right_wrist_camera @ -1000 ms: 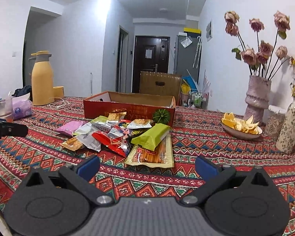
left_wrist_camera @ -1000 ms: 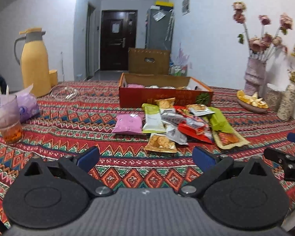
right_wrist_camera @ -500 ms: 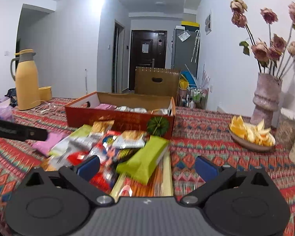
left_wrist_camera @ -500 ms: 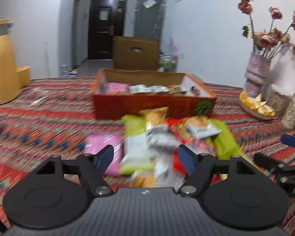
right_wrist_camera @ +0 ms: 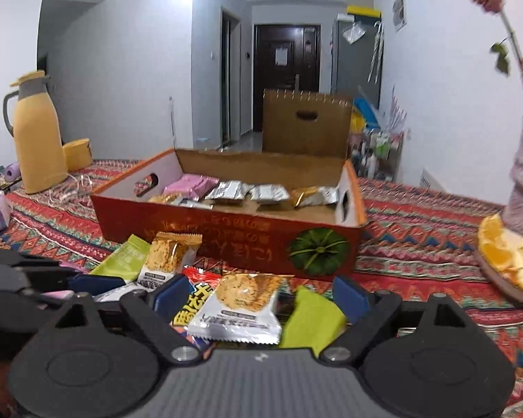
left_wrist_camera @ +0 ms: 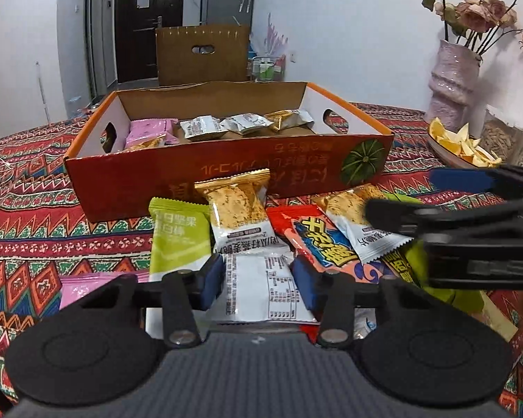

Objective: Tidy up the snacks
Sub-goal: 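Grasp a white printed packet with the left tool while the right tool grasps a yellow-printed packet, then carry both packets over the box with both tools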

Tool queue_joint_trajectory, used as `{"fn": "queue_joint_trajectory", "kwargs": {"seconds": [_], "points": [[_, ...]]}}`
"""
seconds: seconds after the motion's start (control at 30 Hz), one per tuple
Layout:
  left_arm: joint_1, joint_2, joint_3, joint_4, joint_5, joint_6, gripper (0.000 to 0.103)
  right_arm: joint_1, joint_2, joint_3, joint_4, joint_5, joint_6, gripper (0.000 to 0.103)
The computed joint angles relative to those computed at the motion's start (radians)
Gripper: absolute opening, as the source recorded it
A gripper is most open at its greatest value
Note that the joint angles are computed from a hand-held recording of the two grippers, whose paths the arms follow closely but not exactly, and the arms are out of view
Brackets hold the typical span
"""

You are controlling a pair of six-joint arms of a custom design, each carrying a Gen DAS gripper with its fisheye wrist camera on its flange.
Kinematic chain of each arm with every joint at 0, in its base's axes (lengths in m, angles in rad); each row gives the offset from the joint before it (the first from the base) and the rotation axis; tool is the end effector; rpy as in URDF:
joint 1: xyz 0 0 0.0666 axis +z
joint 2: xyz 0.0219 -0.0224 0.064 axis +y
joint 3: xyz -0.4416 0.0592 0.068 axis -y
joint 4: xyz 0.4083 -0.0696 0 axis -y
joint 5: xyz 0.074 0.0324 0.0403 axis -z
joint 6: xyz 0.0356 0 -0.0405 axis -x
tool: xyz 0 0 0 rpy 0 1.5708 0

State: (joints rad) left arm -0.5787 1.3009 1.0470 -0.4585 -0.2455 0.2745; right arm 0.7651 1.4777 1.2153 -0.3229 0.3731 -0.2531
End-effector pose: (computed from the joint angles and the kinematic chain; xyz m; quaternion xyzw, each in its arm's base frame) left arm 0.3787 -0.2375 0.4007 0.0864 0.8998 -0.0695 0.4221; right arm 0.3931 0.3589 0.4113 -0.1343 0.8598 0.0839 0.4855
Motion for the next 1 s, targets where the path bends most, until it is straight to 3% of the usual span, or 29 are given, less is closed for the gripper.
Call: {"fn": "queue_joint_trajectory", "kwargs": {"seconds": [0.1, 0.17, 0.2, 0.4, 0.63, 0.8, 1.0], "points": [[-0.003, 0.007, -0.002, -0.007, 0.013, -0.02, 0.048, 0.0, 0.051, 0.031, -0.007, -0.013, 0.0, 0.08], [-0.014, 0.008, -0.009, 0.006, -0.012, -0.054, 0.044, 0.001, 0.079, 0.05, -0.024, -0.021, 0.002, 0.057], [-0.018, 0.006, -0.012, 0.009, -0.025, -0.06, 0.042, 0.002, 0.087, 0.053, -0.027, -0.025, 0.002, 0.051], [-0.022, -0.033, -0.008, -0.002, -0.05, -0.022, 0.042, 0.002, 0.059, 0.025, 0.014, -0.017, -0.017, 0.045], [-0.08, -0.183, -0.045, -0.037, -0.148, 0.061, 0.042, 0.044, -0.071, -0.062, 0.054, 0.058, -0.036, 0.044], [-0.174, -0.304, -0.089, -0.107, -0.273, 0.155, 0.042, 0.124, -0.209, -0.158, 0.048, 0.142, -0.098, 0.044], [-0.326, -0.406, -0.129, -0.255, -0.421, 0.304, 0.042, 0.262, -0.333, -0.237, -0.056, 0.256, -0.182, 0.045]]}}
